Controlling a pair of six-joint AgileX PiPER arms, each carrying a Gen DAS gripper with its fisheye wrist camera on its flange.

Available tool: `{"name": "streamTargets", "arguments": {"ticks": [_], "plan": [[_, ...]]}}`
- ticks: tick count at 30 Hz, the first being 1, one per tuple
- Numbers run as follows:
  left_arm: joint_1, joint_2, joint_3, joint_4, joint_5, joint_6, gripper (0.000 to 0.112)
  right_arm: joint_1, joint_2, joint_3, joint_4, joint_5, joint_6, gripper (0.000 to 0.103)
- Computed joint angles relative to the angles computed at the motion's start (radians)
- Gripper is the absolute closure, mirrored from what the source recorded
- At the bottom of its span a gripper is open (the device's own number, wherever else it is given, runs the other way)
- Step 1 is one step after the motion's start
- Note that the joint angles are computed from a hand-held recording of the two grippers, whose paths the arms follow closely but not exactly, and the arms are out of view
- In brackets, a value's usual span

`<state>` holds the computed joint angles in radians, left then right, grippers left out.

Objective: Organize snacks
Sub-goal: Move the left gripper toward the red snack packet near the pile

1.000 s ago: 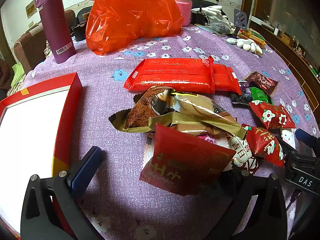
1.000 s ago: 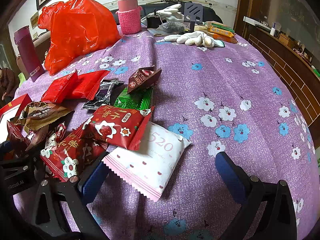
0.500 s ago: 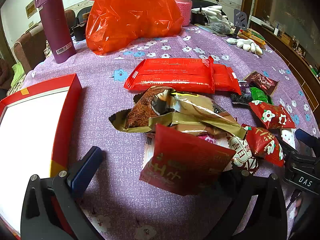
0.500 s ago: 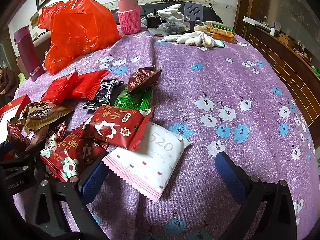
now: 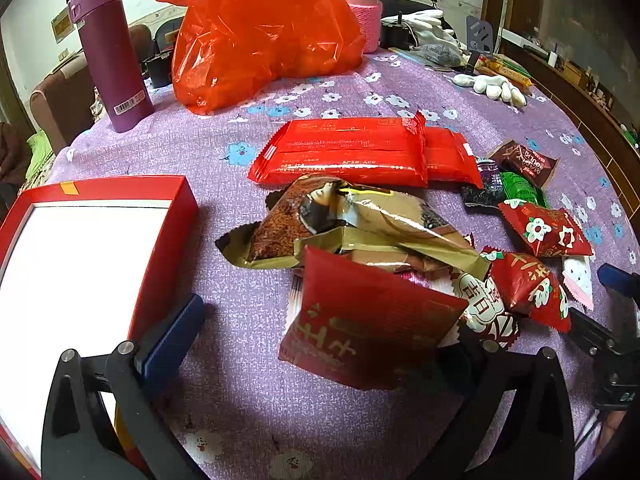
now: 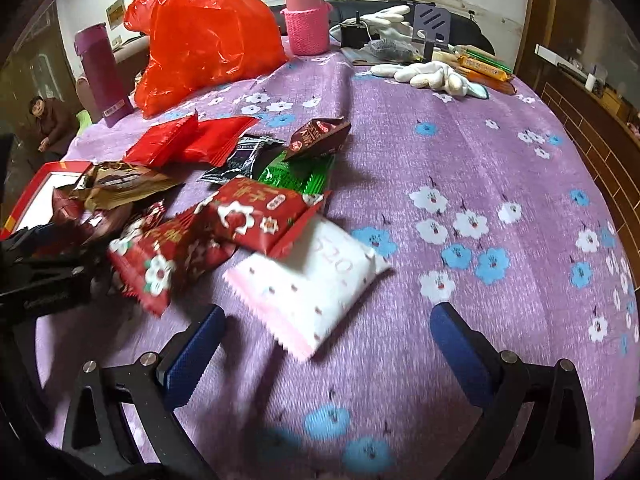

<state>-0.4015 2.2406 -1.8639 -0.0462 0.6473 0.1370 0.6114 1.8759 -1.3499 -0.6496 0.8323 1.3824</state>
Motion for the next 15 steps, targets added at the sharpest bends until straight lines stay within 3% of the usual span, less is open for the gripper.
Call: {"name": "streamTargets", "arguments": {"ticks": [5, 8, 12, 14, 15], "plan": [[0.000, 0.000, 0.000, 0.000, 0.001, 0.000, 0.009, -0.023, -0.036, 0.031, 0.036, -0.080, 0.000, 0.001], [-0.013, 0.003, -0.005, 0.030, 0.003, -0.054, 0.009, -0.028, 0.016, -0.055, 0.059, 0.002, -0.065, 0.005], [-0.006, 0.002, -0.012, -0.006, 0.025, -0.004, 0.009, -0.045, 0.068, -0.138, 0.070, 0.051, -0.092, 0.015], [-0.003, 0.002, -0.017, -0.021, 0.036, 0.018, 0.009, -0.033, 0.097, -0.181, 0.045, 0.121, -0.083, 0.030], [-0.003, 0.002, -0.018, -0.024, 0.040, 0.021, 0.009, -0.031, 0.093, -0.177, 0.044, 0.120, -0.083, 0.032]]}}
